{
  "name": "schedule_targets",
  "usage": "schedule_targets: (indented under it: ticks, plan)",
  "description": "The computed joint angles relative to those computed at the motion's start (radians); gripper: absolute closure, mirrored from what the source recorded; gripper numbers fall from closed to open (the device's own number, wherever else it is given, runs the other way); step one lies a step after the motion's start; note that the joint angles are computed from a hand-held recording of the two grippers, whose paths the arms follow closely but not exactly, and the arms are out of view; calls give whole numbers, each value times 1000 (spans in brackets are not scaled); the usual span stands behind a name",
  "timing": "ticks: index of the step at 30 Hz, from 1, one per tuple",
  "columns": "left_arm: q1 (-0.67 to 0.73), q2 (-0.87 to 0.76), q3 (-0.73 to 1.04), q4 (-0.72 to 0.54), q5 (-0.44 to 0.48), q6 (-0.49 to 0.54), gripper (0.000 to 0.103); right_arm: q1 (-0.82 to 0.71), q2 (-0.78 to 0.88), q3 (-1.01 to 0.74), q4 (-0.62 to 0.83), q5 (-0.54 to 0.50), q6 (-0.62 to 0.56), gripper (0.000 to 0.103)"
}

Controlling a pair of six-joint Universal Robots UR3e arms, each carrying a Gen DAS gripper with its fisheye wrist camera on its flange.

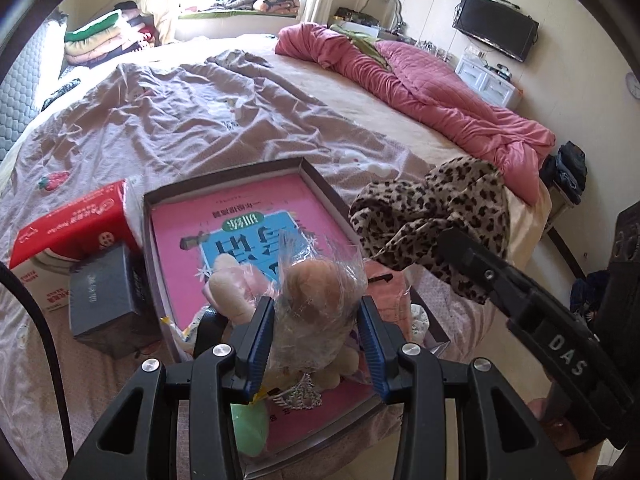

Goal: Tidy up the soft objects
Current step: 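Carry the bagged ball with the left gripper while the right gripper carries the scrunchie over the tray, then open the left gripper dropping the bagged ball onto the tray while the right gripper releases the scrunchie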

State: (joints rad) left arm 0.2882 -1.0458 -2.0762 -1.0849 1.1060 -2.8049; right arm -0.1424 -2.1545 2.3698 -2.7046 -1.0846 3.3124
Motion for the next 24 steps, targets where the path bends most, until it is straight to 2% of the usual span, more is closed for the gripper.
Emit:
schedule_targets:
  ticks: [11,24]
  plan:
    - [-50,-84,-4,117,74,-25,61,58,97,-2,-75,-7,23,88]
    - [-57,-169,37,147,92,-42,61,12,168,58,-139,119,57,87]
